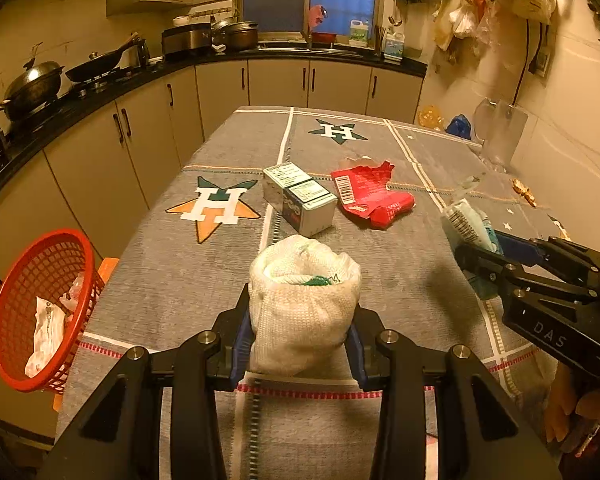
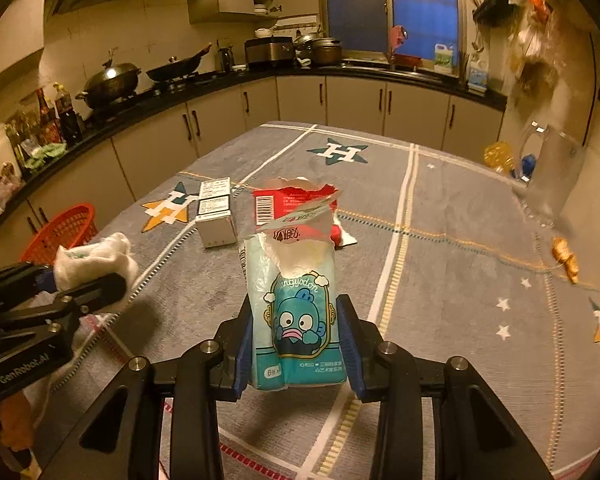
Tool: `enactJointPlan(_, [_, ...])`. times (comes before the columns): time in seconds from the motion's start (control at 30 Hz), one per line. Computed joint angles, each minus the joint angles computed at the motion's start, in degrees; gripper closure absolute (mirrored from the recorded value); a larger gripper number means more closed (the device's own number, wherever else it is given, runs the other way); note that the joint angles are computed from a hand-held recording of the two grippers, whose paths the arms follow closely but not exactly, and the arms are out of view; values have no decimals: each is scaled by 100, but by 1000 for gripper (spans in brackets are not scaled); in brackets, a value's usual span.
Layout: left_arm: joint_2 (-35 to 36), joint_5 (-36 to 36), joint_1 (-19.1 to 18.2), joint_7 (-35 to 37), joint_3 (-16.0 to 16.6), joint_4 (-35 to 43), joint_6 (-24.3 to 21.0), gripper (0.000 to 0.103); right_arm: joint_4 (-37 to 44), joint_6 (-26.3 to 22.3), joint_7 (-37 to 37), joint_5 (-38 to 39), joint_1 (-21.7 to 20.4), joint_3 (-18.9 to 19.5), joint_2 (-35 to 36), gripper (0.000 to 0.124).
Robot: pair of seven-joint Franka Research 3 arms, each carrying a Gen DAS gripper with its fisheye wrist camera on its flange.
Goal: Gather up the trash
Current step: 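Carry the tissue ball and blue packet to the red wastebasket and release both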
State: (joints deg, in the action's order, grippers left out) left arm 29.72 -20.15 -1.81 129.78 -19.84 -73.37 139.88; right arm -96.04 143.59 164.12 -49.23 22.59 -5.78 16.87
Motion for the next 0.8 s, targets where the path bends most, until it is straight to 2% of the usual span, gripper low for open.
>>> enactJointPlan(0.4, [55, -279, 249, 34, -11, 155, -48, 65, 848, -899, -405, 71, 325, 53, 438, 83])
enactJointPlan(0.8, [294, -290, 501, -111, 116, 582, -74, 65, 2460, -1547, -1444, 470, 734, -131, 1397, 82])
